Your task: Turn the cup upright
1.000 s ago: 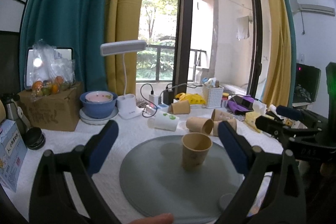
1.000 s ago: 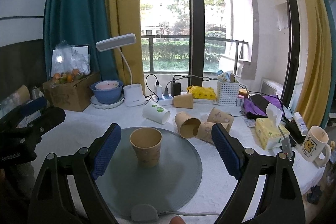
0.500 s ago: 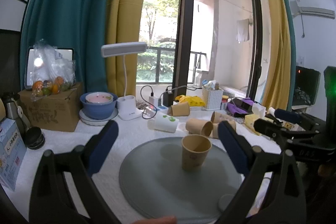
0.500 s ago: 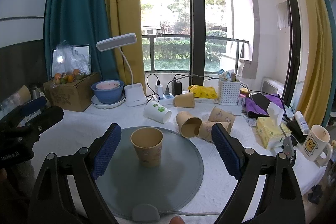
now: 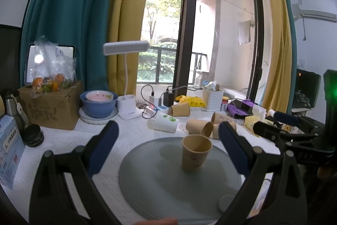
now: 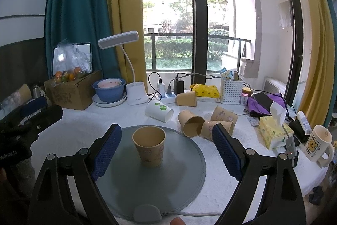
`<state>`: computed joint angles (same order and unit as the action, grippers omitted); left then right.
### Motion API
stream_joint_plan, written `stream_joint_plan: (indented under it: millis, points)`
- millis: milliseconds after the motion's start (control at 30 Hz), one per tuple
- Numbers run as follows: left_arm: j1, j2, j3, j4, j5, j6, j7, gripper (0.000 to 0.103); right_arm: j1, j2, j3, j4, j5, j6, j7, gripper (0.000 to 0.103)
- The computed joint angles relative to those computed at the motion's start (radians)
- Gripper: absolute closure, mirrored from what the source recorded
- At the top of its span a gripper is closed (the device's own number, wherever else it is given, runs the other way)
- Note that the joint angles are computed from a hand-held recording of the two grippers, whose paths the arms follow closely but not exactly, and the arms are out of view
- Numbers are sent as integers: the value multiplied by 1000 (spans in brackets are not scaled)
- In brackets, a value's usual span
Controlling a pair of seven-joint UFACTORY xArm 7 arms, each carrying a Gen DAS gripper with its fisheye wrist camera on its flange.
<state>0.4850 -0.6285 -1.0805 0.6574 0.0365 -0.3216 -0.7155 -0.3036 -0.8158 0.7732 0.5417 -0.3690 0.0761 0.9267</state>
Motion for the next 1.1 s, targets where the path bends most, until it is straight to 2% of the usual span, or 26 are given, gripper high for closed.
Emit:
stream_joint_plan:
  millis: [1100]
  points:
    - [6, -4, -10, -3, 3, -2, -11, 6, -9, 8, 6, -3, 4, -15, -1, 13]
